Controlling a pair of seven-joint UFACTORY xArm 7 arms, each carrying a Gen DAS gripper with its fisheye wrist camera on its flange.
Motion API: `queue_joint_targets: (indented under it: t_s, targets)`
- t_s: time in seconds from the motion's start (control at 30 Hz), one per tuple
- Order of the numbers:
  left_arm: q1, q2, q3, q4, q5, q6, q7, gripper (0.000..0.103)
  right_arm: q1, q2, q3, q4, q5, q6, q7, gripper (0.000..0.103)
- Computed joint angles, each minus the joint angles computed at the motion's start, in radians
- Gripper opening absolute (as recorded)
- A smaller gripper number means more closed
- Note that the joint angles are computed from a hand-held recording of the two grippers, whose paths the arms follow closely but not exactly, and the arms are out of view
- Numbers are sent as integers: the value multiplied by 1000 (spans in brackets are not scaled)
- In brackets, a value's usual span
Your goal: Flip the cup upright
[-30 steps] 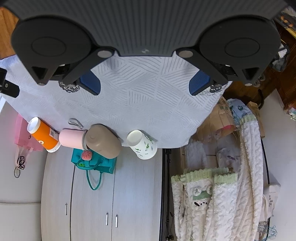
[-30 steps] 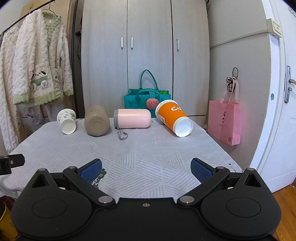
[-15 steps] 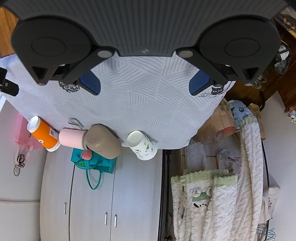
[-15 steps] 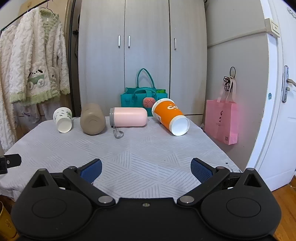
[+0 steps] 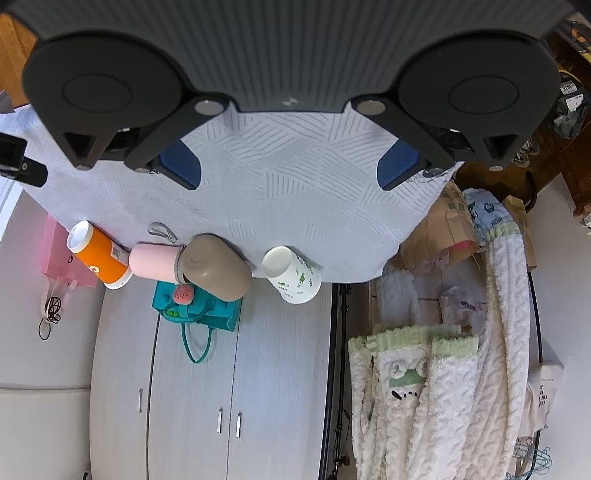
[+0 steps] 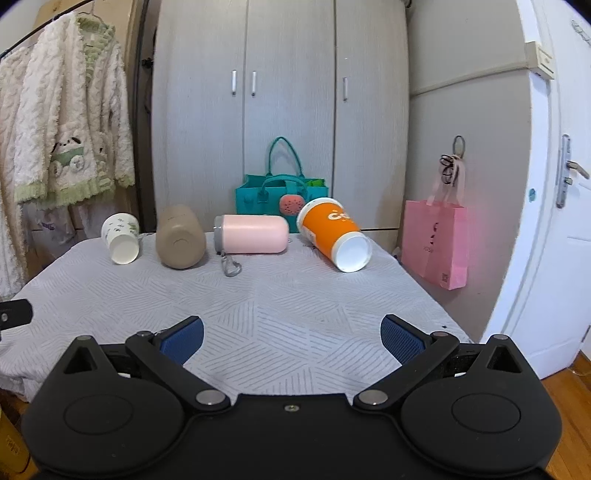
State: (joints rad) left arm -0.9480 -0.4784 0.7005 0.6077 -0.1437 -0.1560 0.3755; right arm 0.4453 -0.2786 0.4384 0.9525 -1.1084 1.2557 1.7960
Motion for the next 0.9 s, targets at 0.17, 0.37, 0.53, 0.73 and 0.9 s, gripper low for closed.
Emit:
queue_joint_targets:
  t_s: [0.17, 0.37, 0.53, 0.73, 0.9]
  targets:
    - [43, -3, -41, 4, -1, 28, 5, 103, -5, -14, -3, 4, 25, 18, -12, 103]
    - [41, -17, -47, 7, -36, 46, 37, 103, -16, -21, -6, 8, 47, 17, -35, 103]
    - [51, -14, -58, 10, -62, 55, 60, 103, -22, -13, -12, 15, 66, -1, -61, 103]
    - [87, -1, -89, 26, -104, 102, 83, 103, -22, 12, -17, 38, 74, -11, -94, 103]
    - [125, 21, -121, 52, -156, 126, 126, 103, -17, 17, -28, 59, 68, -31, -115, 103]
